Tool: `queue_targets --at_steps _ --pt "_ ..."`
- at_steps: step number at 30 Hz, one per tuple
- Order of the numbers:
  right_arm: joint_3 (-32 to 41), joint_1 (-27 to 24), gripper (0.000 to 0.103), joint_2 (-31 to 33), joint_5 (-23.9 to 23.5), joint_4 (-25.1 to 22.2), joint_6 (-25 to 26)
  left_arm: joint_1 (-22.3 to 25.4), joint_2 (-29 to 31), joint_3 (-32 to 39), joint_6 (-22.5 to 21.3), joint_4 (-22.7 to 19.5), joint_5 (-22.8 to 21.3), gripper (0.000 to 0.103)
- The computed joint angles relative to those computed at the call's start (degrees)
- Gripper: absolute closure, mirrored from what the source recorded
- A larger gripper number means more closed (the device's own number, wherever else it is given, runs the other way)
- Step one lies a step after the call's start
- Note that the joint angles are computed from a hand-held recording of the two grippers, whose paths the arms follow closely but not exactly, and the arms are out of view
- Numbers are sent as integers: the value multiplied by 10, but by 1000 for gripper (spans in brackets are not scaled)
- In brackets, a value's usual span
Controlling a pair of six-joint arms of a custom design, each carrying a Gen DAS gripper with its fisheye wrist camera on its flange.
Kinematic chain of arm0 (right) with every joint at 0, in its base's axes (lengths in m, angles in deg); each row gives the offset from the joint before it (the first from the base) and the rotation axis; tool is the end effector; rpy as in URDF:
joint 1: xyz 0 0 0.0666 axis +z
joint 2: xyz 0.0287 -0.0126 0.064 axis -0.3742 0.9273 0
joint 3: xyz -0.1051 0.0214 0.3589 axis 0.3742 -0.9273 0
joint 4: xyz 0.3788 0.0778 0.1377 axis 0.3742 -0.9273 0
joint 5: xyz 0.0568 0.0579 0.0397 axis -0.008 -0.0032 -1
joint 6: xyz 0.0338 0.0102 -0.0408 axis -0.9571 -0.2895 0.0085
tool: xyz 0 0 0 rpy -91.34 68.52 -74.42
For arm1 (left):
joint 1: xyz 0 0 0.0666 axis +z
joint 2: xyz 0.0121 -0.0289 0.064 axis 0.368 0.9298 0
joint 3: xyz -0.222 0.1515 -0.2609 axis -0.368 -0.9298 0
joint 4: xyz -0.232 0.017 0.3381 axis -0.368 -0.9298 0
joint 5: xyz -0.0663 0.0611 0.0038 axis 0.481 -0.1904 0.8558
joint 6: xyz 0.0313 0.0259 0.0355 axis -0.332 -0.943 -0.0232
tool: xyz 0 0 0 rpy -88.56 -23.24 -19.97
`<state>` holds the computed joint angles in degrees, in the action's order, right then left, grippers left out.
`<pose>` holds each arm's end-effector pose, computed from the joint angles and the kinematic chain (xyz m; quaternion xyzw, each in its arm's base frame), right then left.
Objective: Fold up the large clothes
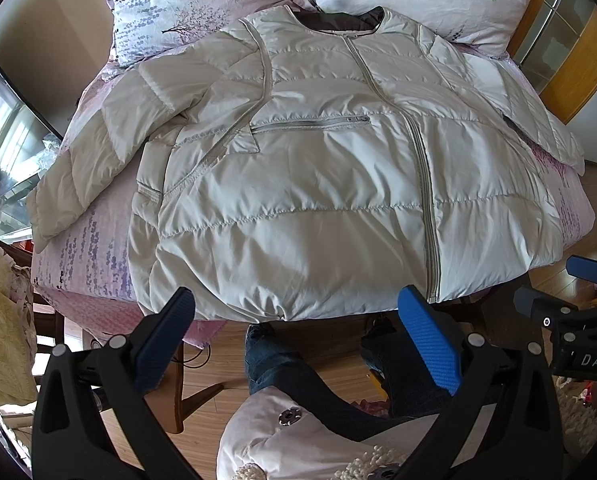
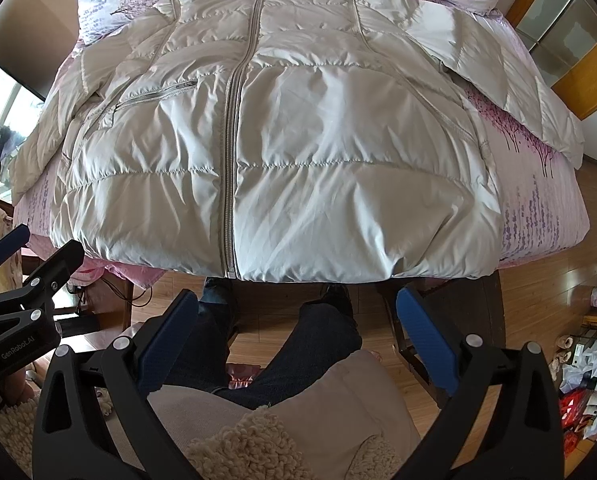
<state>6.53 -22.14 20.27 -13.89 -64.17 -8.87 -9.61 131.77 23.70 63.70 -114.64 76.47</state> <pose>0.4864 0.0036 0.4346 -0.1148 0.9854 0.0642 0.1085 0.3645 -0.2133 0.5014 0.0135 0.9856 0.0132 0.1682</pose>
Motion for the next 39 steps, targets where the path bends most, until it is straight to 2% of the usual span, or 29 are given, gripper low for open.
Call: queue_targets --at_steps 27,31,33,39 --pt "9 0 2 10 -7 1 -8 -2 -1 -2 2 1 5 2" --pt "27 -14 2 24 -30 16 -37 8 6 2 -8 9 16 2" --pt "32 -29 2 29 -51 44 -64 15 7 4 -10 12 22 2" --pt "76 -96 1 83 -203 133 -150 42 26 21 -6 10 20 2"
